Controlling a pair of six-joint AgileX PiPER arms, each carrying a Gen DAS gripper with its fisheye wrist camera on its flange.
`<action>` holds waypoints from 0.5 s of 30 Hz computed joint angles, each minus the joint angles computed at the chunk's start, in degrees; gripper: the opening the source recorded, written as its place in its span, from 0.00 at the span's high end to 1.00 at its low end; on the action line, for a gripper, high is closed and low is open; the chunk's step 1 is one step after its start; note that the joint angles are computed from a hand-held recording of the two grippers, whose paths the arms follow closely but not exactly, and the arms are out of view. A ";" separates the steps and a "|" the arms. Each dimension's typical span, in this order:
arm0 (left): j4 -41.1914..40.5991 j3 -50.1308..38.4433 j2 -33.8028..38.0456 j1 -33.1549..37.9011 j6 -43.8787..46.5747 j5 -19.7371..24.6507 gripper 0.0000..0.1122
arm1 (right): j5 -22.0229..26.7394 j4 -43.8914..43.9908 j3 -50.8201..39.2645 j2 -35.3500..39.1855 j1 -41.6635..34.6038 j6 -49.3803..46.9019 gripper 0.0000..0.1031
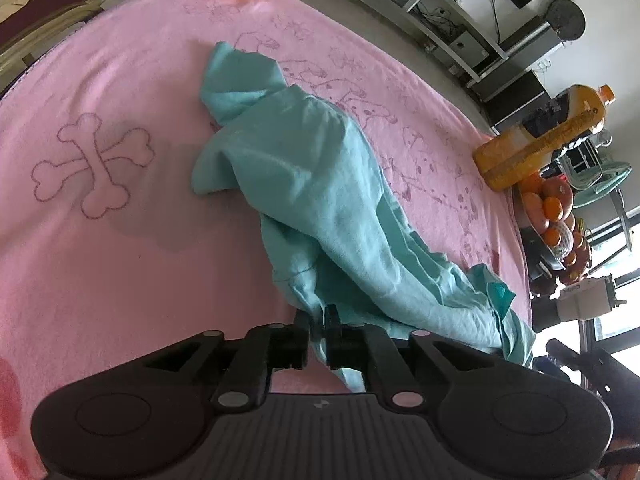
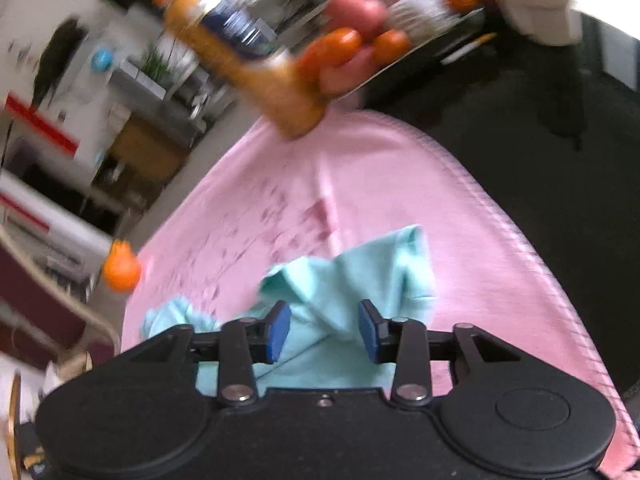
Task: Fold clothes
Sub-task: 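Grasp the shirt edge with the left gripper while the right gripper holds the shirt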
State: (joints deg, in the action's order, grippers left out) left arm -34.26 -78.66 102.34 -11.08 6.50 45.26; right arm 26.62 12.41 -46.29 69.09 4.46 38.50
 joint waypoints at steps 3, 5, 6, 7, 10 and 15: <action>0.67 0.13 0.13 -0.08 0.50 0.44 0.84 | 5.94 -8.43 -7.90 8.08 3.24 0.06 0.61; 0.64 0.34 0.07 0.04 1.20 0.78 0.81 | 11.15 -19.89 -12.75 13.19 7.79 5.67 0.61; 0.43 0.31 0.13 0.13 1.73 0.91 0.79 | 13.94 -25.09 -14.47 15.23 10.27 8.08 0.62; 0.30 0.50 -0.03 0.17 2.36 0.89 0.78 | 16.83 -28.16 -16.31 17.27 11.99 8.20 0.65; 0.72 1.14 -0.61 -0.21 4.21 0.01 0.77 | 20.57 -34.07 -17.42 18.43 14.76 10.05 0.98; 1.71 1.82 -0.79 -1.07 5.17 -0.90 0.76 | 10.53 -27.17 -14.71 13.11 4.81 18.45 0.98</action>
